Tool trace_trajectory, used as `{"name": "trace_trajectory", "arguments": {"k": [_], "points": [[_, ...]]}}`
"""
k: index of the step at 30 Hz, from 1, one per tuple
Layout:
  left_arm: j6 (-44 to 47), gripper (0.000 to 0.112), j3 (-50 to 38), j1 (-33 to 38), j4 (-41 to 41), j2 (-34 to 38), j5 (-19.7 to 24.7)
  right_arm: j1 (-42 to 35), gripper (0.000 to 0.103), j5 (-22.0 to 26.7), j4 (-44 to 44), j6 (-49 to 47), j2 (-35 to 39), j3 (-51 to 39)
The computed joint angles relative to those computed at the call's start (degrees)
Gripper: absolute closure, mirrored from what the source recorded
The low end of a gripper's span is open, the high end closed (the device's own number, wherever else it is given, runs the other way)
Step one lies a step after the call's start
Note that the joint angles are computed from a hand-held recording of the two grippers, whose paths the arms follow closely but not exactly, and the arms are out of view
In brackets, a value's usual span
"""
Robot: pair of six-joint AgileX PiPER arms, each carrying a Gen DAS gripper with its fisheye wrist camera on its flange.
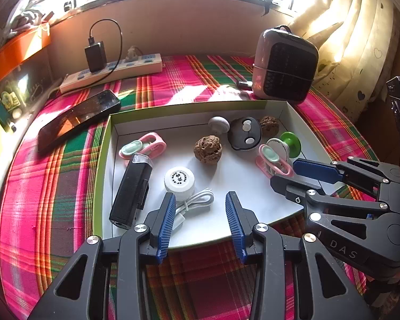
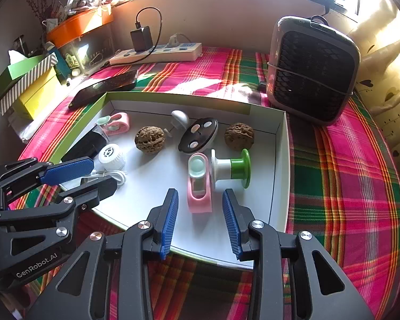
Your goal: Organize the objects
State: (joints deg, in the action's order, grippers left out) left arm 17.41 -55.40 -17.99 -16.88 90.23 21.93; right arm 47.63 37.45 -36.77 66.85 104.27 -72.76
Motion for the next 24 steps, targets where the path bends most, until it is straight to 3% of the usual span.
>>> {"name": "trace_trajectory", "arguments": {"k": [4, 14, 17, 19, 22, 24], "points": [[-5.3, 0.073, 1.8, -0.9, 5.4, -1.8, -1.7, 1.7, 0.058, 1.4, -3.5, 5.2, -1.3, 1.2], [-10.6, 0.072, 6.3, -1.2, 8.8, -7.0, -3.2, 6.9, 0.052, 6.0, -10.5, 15.5, -3.9, 3.6], [-16.3, 0.072, 8.6, -1.9, 14.6, -9.4, -4.5, 8.8, 0.051, 7.7, -12.5, 17.9, -4.7, 4.3], [-13.7, 0.072, 9.6, -1.3, 11.8, -10.6, -4.1, 9.9, 0.051, 8.4, -13.4, 19.3, -5.1, 4.9], [-19.0, 0.072, 12.1, -1.7, 17.1, -12.7, -5.2, 11.2, 0.045, 8.9, -14.4, 21.6, -5.7, 5.7], [-16.1, 0.072, 12.8, -1.1, 14.2, -13.5, -4.7, 12.0, 0.044, 9.7, -14.7, 22.5, -5.8, 6.0]]}}
